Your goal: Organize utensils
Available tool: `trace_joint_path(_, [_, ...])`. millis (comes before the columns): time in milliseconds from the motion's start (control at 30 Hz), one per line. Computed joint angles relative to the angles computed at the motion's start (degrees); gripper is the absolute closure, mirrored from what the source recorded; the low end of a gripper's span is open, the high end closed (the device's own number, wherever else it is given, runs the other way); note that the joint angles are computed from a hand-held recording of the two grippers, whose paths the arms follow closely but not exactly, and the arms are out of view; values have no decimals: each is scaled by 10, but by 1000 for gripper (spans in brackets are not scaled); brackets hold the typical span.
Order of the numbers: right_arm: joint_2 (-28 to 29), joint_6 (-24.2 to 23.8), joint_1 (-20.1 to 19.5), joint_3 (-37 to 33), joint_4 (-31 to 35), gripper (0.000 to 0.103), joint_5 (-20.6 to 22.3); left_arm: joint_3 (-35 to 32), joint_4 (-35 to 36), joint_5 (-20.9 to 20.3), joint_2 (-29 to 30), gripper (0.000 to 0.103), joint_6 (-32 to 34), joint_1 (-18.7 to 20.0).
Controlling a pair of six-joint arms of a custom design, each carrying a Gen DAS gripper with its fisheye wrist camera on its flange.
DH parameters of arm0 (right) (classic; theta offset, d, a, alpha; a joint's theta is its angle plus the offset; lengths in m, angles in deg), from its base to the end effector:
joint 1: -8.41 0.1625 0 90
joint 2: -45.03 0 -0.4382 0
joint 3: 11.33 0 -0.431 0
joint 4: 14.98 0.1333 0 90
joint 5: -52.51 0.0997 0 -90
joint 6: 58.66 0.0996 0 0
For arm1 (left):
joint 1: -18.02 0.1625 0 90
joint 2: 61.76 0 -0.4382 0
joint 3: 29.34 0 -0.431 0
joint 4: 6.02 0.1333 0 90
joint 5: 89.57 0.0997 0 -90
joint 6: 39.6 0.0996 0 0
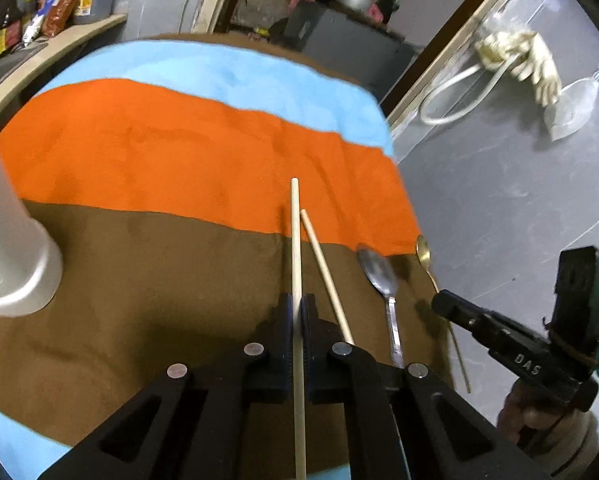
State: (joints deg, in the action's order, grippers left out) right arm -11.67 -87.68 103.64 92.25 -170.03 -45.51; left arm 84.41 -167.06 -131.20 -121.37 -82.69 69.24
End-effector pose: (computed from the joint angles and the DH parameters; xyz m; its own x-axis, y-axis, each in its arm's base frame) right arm 0.1791 -0.6470 0.1515 -0.8237 -0.5000 0.2672 -0.5560 0.8046 -0.2084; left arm -0.2068 -0.5891 0.1569 -0.8870 -0.3294 -0.3237 -0.0091 0.7132 -0.7009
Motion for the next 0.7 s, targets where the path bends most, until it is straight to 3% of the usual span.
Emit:
trace_joint_path(333, [-37, -20, 12, 51, -98, 100, 96, 54, -134, 83, -35, 98, 89, -58])
trace_joint_path(700, [3, -5, 76, 30, -170, 99, 208, 99, -234, 166, -115, 98, 172, -93])
